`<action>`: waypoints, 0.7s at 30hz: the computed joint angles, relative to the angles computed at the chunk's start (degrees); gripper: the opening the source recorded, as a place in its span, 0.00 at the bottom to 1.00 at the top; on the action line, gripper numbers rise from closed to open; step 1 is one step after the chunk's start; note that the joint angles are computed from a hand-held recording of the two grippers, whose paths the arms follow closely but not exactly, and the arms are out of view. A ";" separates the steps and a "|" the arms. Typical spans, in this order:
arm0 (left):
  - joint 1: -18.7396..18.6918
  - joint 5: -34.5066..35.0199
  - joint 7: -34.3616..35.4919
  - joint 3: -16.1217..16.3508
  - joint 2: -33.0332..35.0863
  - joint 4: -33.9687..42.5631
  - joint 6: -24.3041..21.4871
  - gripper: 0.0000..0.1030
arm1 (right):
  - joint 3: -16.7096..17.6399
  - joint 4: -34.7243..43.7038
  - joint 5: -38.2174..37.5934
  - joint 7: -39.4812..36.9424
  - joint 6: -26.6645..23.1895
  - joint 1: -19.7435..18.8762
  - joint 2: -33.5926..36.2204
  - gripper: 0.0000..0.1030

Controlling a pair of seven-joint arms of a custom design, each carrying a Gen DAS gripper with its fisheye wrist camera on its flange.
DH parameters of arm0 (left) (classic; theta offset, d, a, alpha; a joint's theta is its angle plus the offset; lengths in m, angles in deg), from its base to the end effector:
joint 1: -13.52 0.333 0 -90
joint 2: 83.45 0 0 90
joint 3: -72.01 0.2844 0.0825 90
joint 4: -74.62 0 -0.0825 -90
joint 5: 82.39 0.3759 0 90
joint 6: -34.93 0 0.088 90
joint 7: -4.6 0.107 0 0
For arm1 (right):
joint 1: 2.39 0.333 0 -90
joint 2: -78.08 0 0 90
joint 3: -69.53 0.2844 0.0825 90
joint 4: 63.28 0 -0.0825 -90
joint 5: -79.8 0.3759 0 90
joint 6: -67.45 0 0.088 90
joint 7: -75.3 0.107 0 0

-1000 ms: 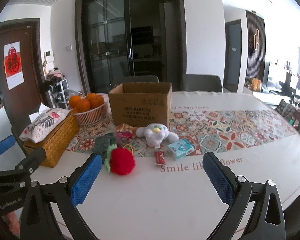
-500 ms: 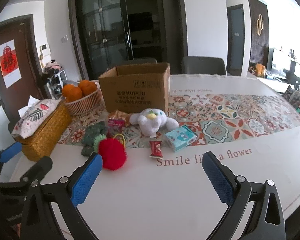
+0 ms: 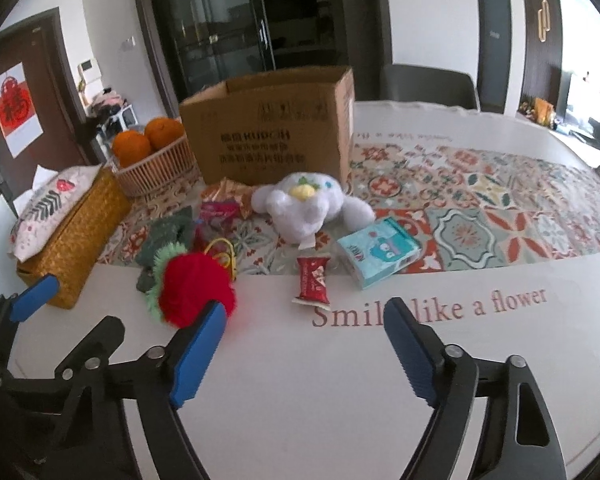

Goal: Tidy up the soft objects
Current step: 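Move both tools toward the red pom-pom and red snack packet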

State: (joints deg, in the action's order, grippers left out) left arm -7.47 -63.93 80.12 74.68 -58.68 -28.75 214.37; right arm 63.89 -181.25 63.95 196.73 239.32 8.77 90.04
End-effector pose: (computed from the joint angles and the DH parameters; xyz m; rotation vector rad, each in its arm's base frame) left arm 0.6321 -0.2425 0.3874 -1.3384 2.0220 -0.9056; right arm 0.6110 0.0814 0.3934 -1.5964 1.9193 -0.6055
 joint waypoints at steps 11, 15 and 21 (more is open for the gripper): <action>1.85 -1.00 3.79 -4.09 6.61 7.70 -5.10 0.87 | 7.91 9.15 16.18 -17.97 -2.81 -7.12 8.70 0.61; 2.16 -1.95 4.11 -4.64 8.47 10.01 -6.40 0.83 | 7.30 11.14 18.15 -21.13 -3.40 -6.22 10.51 0.59; 3.23 -3.76 5.49 -6.25 12.16 14.58 -9.18 0.79 | 7.35 14.37 19.77 -24.50 -5.26 -6.19 13.35 0.58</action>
State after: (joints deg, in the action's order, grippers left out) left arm -4.25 -67.69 85.61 68.44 -46.53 -14.17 205.19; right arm 71.24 -166.89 83.72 172.22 234.06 2.58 103.39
